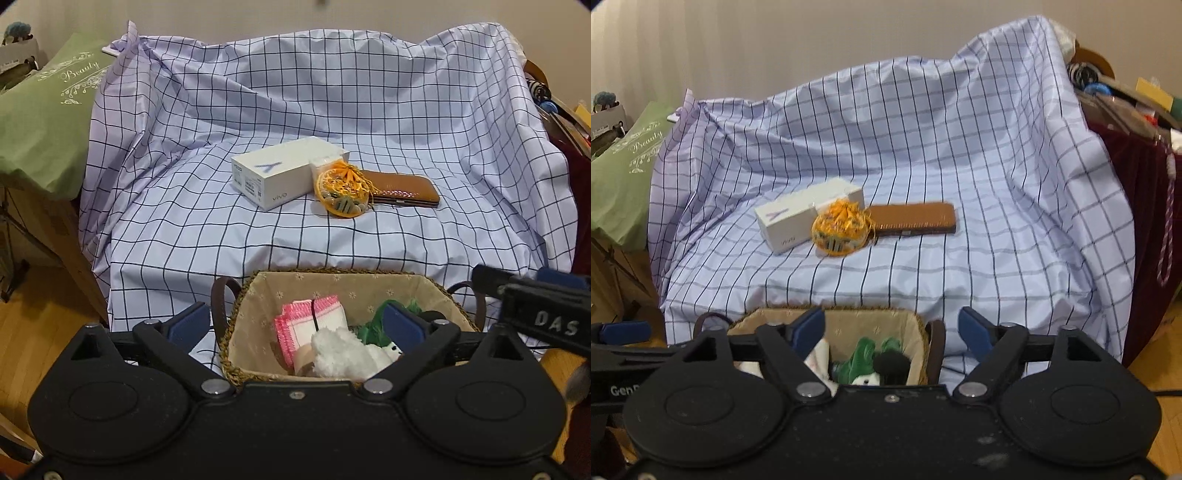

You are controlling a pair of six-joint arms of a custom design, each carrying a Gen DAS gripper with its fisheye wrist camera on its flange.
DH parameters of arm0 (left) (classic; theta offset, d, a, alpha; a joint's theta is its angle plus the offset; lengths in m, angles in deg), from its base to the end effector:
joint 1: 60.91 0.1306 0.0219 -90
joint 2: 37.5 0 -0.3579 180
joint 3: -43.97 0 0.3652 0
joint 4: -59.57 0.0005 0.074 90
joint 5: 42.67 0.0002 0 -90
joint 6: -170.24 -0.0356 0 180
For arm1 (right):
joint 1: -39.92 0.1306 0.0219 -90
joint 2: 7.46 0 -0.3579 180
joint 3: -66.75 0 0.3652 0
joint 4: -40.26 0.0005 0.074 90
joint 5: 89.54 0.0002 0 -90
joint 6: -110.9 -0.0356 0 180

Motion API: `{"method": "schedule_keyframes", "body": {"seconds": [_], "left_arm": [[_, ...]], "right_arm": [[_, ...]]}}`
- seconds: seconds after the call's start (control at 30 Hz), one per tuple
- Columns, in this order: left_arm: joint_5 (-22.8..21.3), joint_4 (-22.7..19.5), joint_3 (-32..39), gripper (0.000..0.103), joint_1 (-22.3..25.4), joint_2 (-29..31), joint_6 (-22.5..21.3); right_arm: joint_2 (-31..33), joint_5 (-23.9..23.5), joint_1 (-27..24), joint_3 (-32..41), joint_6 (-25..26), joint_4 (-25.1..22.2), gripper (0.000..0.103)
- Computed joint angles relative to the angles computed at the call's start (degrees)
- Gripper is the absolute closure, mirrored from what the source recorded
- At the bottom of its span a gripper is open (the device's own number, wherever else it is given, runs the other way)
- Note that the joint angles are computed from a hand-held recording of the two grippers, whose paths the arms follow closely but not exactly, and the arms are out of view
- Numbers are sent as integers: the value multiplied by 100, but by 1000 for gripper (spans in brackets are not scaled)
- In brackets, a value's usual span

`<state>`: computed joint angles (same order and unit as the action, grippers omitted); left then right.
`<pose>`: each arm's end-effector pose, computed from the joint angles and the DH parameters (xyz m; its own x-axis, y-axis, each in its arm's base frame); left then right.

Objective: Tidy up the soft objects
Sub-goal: 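Move both open grippers from the basket toward the items on the sheet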

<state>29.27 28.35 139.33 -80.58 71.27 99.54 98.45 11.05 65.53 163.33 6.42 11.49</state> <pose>0.5393 -0.1816 0.3089 -0.6615 -0.0973 -0.7436 -0.1127 0.9932 -0.0297 0.5135 0.2383 0.3482 -0.6124 -0.0210 -0.7903 -0.1460 0.9855 0.0870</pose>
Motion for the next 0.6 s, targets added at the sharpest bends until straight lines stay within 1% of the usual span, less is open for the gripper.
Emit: {"method": "schedule_keyframes", "body": {"seconds": [0.03, 0.07, 0.13, 0.17, 0.33, 0.4, 0.53, 0.6], "left_arm": [[-19, -11, 26, 4, 7, 22, 0], [-35, -21, 53, 4, 13, 47, -14], [-10, -67, 147, 4, 38, 120, -52], [12, -115, 215, 4, 54, 169, -60], [106, -303, 497, 4, 131, 385, -131], [131, -372, 622, 4, 160, 481, -175], [133, -466, 877, 4, 230, 681, -242], [191, -555, 1056, 4, 287, 810, -264]], "right_arm": [[1, 27, -8, 7, 25, 60, 13], [1, 48, -13, 12, 48, 118, 12], [36, 102, -19, 66, 129, 216, 2], [63, 123, -23, 104, 181, 260, 0], [234, 31, -42, 322, 371, 431, 0], [364, -31, -56, 493, 407, 370, 0], [671, 66, -43, 861, 399, 255, 0], [848, 23, -52, 1096, 402, 151, 0]]}}
